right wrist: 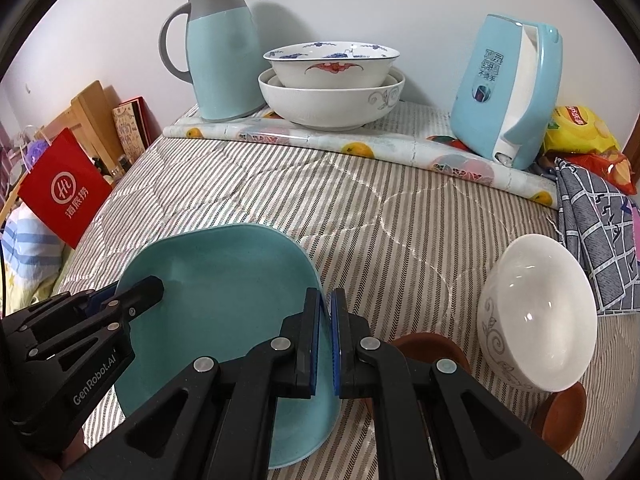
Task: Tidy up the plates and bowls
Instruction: 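Lower the light blue plate onto the green plate with the right gripper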
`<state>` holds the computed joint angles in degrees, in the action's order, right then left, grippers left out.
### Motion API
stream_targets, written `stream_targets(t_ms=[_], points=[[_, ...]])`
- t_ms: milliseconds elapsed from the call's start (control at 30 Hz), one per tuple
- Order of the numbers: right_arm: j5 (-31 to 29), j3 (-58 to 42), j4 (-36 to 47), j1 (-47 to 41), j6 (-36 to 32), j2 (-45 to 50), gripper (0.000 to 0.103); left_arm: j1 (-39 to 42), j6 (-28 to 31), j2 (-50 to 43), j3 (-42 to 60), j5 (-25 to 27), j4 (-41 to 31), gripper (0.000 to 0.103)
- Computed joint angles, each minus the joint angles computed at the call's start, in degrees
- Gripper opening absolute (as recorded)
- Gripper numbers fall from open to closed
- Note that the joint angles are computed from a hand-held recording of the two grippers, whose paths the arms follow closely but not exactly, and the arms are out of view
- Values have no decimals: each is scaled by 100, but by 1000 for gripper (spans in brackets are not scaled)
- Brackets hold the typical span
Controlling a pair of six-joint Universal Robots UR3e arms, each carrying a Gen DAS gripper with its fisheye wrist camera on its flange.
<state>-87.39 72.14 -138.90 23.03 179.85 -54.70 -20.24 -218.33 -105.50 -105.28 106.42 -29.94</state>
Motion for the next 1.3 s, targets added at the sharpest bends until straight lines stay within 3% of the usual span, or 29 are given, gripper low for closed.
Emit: stream_targets(t_ms=[700,1300], points=[[59,-579,73,-12,-224,542,8,85,9,4,-161,-205,159,13],[120,755,-480,-124,-152,-205,14,-9,-101,173,-372,-212,199,14]])
